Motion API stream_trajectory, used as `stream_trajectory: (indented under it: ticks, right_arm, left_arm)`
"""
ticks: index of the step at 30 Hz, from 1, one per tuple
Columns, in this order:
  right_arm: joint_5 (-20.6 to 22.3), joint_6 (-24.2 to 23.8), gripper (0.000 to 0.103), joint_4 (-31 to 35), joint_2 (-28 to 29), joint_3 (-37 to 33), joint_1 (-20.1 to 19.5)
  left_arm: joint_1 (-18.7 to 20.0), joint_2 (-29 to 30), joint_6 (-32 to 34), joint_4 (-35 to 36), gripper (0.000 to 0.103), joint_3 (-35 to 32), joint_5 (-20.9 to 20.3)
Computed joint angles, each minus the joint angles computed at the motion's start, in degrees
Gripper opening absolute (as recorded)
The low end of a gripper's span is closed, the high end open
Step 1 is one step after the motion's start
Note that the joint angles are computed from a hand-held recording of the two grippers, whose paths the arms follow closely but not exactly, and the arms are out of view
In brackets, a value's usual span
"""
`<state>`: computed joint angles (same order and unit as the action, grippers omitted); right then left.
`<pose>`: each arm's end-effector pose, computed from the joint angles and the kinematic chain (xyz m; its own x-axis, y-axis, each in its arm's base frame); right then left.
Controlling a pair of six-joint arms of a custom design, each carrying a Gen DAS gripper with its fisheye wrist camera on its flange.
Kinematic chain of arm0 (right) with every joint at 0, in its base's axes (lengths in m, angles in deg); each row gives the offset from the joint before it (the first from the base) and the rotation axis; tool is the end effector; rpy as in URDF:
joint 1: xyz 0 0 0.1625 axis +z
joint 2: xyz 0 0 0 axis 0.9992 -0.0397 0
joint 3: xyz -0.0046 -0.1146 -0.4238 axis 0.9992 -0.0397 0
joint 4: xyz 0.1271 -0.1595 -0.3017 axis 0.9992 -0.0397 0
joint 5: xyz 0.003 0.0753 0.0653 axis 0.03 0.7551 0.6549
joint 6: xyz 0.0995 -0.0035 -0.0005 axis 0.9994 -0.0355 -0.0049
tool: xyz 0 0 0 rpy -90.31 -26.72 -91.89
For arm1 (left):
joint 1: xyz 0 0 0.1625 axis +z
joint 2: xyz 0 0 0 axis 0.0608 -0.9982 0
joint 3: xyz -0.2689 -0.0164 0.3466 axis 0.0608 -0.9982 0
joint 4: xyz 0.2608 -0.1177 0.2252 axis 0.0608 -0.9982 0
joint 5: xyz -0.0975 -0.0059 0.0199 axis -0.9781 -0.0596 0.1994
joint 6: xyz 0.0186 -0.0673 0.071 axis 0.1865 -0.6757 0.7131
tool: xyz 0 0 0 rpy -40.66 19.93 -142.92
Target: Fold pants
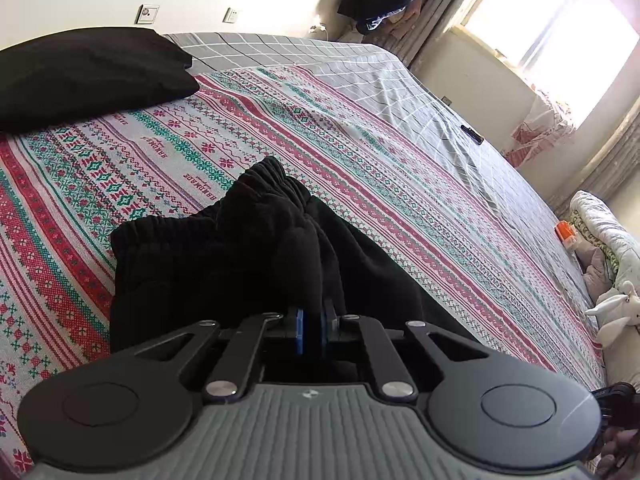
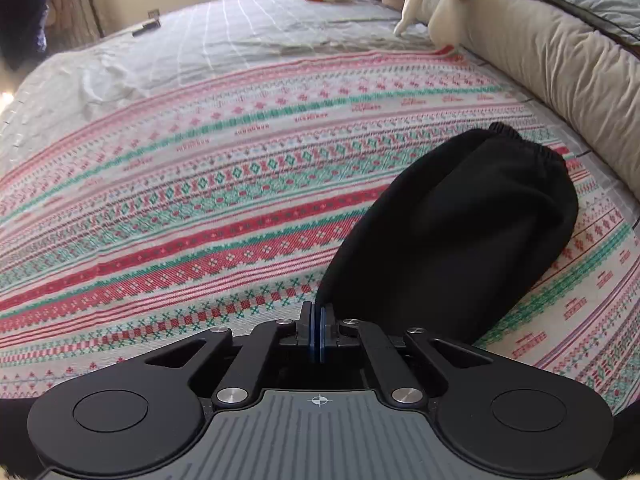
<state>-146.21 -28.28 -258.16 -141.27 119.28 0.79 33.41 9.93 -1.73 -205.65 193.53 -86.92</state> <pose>0.0371 -0.5320 0.4000 -0.5414 0.6688 0.5095 -0.0428 0.5833 -0.8111 -0.3380 -0.5155 0.1112 -0.9289 -0.1376 -0.3437 0.1551 0.6984 -0.6987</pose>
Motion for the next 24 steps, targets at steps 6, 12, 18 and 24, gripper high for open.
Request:
stream_trajectory:
  ticks: [6, 12, 18, 24]
  right_arm:
    - [6.94, -1.11, 0.000, -5.57, -10.82, 10.67, 1.82]
    - [10.90, -2.87, 0.000, -12.55, -18.03, 21.44, 4.24]
    - [14.05, -4.75, 0.000, -17.80, -24.02, 31.66, 7.08]
    - [16.72, -3.60, 0.000, -14.26, -29.58, 40.21, 7.59]
  left_arm:
    - [0.58, -2.36, 1.24, -2.24, 0.017, 2.07, -3.47]
    - [0.83, -5.38, 2.17, -4.20, 0.016, 5.04, -6.20]
    - [0.90, -9.18, 5.29, -8.27, 0.016, 9.22, -8.84]
    - [1.02, -13.10, 3.32, -2.48, 0.016, 12.56, -8.37]
